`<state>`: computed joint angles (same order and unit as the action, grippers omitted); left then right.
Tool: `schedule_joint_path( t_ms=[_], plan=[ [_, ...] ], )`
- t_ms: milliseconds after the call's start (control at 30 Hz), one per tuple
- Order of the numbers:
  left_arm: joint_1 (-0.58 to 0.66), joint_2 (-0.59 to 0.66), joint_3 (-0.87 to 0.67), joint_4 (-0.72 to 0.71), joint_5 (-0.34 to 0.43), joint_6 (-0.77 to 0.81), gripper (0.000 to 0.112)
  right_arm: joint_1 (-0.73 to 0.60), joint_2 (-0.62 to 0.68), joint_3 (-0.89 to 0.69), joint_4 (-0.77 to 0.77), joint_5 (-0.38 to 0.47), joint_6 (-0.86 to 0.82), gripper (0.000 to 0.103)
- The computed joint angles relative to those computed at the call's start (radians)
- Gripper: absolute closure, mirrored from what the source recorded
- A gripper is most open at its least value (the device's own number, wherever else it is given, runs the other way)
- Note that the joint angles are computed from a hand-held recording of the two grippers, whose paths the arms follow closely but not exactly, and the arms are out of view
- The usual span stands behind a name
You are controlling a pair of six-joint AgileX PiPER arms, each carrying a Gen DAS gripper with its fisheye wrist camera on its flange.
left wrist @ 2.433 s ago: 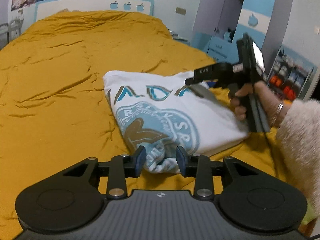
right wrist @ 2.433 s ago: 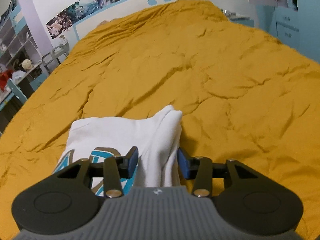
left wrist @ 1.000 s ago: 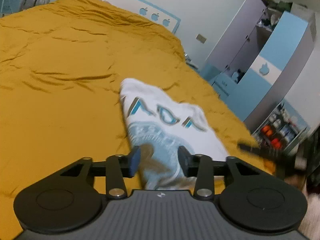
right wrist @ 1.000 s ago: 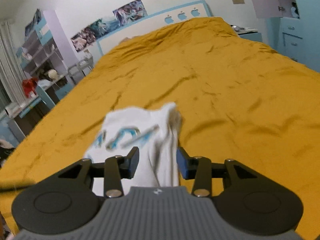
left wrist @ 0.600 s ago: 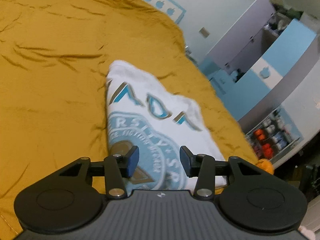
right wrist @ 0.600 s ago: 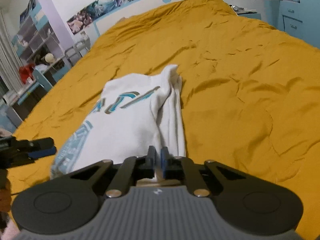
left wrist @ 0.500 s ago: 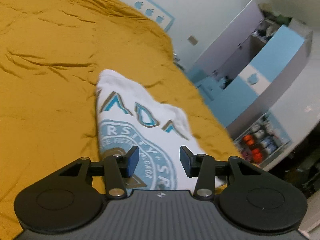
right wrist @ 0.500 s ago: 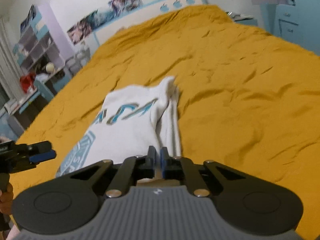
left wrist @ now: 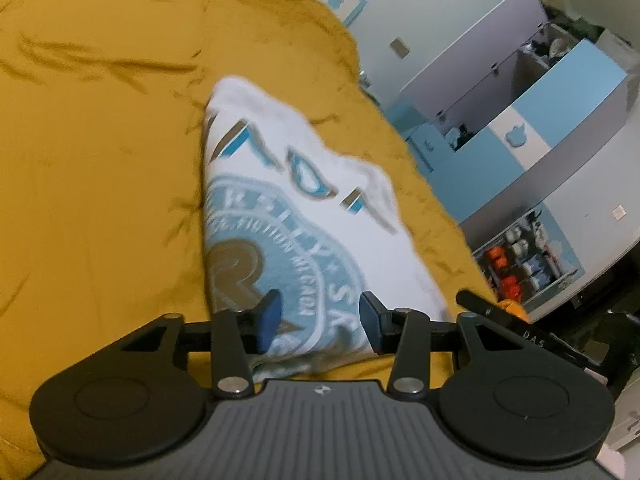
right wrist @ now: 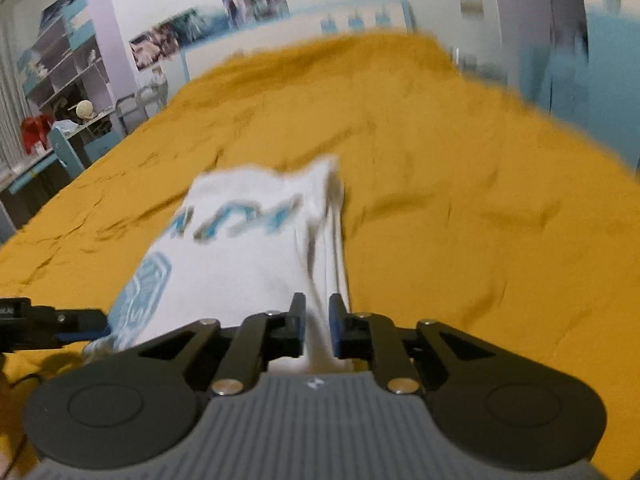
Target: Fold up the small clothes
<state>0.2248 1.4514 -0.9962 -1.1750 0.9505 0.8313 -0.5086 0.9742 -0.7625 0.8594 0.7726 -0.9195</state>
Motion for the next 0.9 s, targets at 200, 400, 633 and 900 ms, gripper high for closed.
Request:
schedule_joint_path(
  t_ms=[200,400,633,900],
  plan=[
    [-0.069,0.026,-0.026,0.022,0.003,-0.043,0.061,0.146,0.129,-0.059,0.098,-0.013,-0.052,0.081],
    [-0.091,0.024,0.038,-0.002,-0.039,0.018,0.054,0.212,0.238,-0.046,0.006,-0.126,0.042,0.088],
    [-0.046,0.052,-0.05,0.03,0.058,-0.025,0.054,0.119,0.313,-0.123,0.125,-0.02,-0.036,0.077],
    [-0.015,0.354,-0.527,0.165,-0.027,-0.207,0.043,0.17,0.526,-0.354,0.144,-0.229,0.048,0.048]
  ],
)
